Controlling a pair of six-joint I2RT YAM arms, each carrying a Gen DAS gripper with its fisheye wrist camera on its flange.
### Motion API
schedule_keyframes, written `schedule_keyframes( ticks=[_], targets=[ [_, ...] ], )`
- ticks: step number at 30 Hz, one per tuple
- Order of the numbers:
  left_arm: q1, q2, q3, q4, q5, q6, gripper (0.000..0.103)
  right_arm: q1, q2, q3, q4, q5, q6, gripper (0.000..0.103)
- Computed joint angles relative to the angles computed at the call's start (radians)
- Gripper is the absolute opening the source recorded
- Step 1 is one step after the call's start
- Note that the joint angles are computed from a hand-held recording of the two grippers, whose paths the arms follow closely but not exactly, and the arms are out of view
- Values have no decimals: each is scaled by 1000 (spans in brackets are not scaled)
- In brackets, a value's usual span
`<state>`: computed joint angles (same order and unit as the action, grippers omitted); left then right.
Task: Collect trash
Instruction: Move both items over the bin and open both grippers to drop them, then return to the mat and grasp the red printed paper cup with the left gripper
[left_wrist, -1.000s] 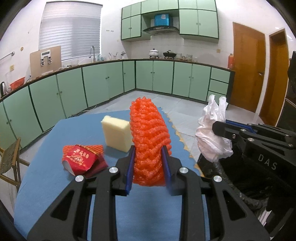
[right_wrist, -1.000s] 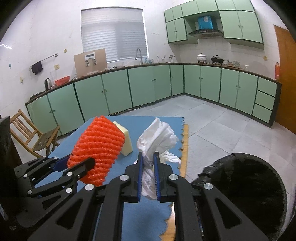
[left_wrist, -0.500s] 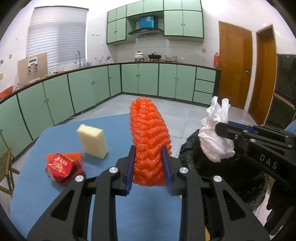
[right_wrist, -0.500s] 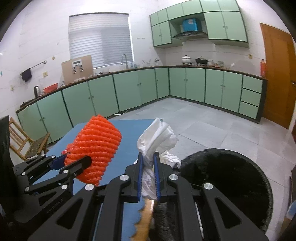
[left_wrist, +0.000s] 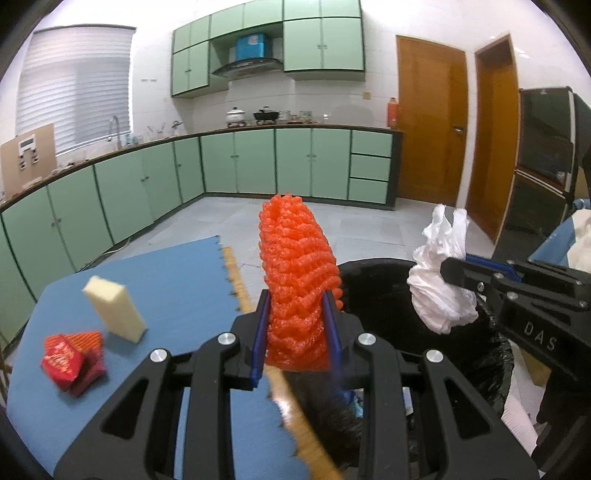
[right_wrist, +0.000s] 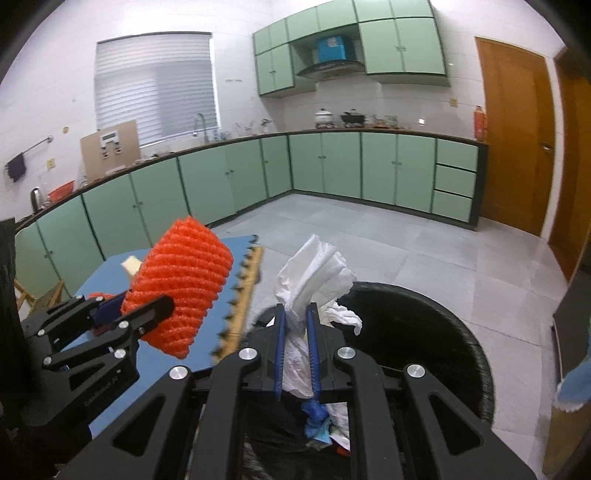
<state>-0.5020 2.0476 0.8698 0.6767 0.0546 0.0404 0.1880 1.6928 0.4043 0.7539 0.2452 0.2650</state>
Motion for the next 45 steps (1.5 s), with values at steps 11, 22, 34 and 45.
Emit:
schedule_keyframes(
  ticks=[11, 22, 34, 45],
  targets=[
    [-135, 176, 222, -76, -31, 7, 27, -203, 76, -92, 119, -66, -13, 11],
    [-140, 252, 343, -191, 11, 9, 54, -331, 183, -142, 253, -93, 32, 80],
    [22, 115, 124, -48, -4, 40, 67, -174, 109, -110, 195, 17, 81, 97],
    [309, 55, 20, 19, -25, 68, 69, 139, 291, 245, 7, 69, 99, 97]
  ],
)
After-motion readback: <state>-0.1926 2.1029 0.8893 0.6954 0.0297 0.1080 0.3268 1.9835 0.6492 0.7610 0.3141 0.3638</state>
